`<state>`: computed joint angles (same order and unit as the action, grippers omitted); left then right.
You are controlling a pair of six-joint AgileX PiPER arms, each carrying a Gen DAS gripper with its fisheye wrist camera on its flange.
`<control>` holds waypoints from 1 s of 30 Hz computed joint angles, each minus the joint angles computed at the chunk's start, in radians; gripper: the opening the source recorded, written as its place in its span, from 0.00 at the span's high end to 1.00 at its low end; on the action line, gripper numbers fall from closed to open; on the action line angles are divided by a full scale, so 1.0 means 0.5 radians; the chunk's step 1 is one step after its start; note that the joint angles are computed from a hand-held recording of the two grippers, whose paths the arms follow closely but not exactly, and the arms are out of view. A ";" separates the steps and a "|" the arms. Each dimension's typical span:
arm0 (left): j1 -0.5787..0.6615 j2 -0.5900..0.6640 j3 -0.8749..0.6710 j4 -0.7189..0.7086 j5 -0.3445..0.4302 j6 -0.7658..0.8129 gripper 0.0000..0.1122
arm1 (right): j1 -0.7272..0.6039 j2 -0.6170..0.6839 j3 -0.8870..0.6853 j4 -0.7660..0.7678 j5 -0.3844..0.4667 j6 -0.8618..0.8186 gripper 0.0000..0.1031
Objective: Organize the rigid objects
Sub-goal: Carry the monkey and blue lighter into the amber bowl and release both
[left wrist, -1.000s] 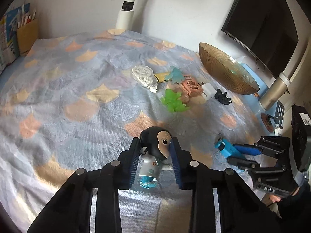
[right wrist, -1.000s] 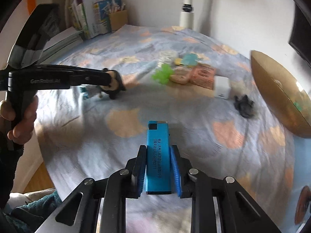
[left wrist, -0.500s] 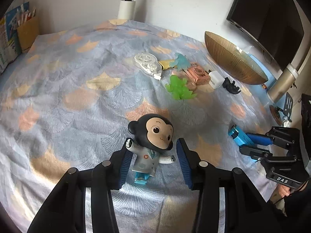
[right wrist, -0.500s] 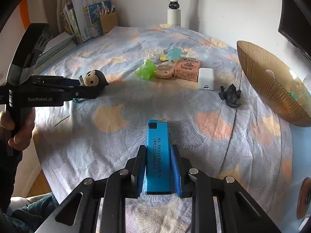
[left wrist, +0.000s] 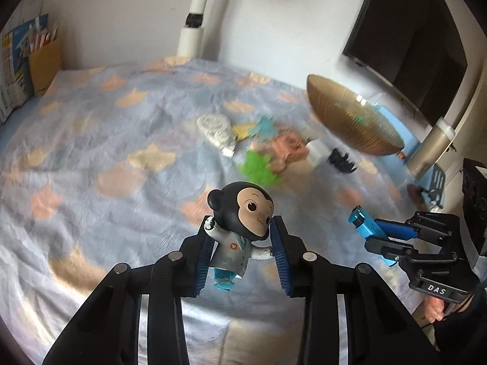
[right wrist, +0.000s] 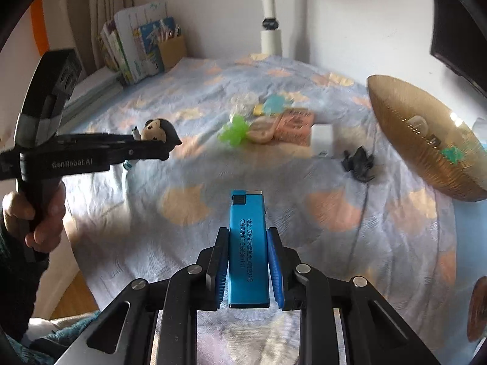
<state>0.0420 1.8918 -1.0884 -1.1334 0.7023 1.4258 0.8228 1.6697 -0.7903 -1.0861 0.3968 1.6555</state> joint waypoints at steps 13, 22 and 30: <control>-0.567 0.047 -0.769 0.137 0.150 -0.610 0.70 | -0.450 -0.718 0.120 0.217 0.490 -0.517 0.77; -1.043 0.646 -1.640 0.628 0.223 -1.342 0.70 | -1.289 -0.710 -0.079 0.740 0.408 -1.348 0.77; -1.119 0.749 -1.757 0.825 0.197 -1.571 0.41 | -1.595 -0.526 -0.095 1.221 0.196 -1.822 0.75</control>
<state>-0.5174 2.2665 -1.9667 -0.7212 0.8009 0.6404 0.0253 1.4066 -0.8377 -0.4756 0.4950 0.7444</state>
